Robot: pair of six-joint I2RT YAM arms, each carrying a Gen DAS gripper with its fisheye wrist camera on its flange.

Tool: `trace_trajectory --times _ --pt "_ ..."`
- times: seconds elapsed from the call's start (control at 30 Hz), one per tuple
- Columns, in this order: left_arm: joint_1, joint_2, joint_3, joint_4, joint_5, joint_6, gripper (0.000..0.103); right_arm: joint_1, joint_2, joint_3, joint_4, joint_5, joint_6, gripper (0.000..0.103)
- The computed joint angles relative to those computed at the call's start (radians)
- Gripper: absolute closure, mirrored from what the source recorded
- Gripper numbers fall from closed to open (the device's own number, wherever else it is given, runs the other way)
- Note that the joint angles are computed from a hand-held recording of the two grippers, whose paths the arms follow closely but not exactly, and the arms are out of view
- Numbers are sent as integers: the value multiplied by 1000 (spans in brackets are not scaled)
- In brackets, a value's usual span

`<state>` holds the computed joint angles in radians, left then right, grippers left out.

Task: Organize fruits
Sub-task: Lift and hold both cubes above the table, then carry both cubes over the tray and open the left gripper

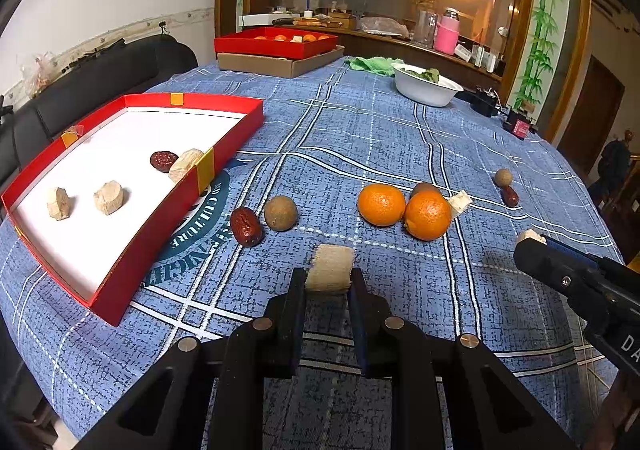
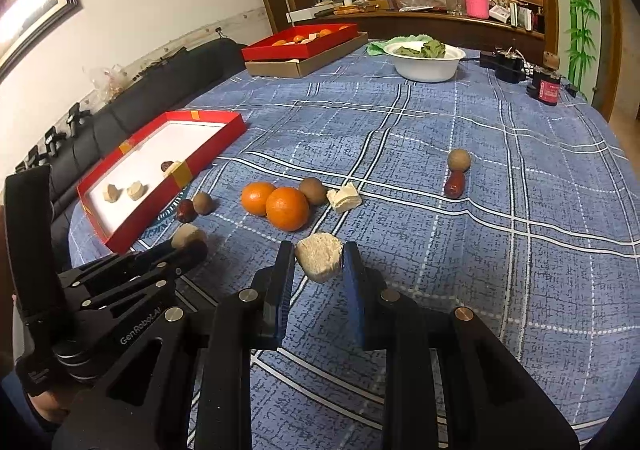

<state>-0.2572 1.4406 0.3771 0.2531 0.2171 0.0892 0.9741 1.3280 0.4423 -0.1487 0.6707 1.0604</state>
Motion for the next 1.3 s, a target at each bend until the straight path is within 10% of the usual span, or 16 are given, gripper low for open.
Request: trace_trajectory --times 0.97,1.3 --pt "90 -49 -14 -19 35 -5 84 66 66 95 -182 116 99 80" --pt "393 -61 147 -129 156 41 84 25 138 245 -8 37 -233 80"
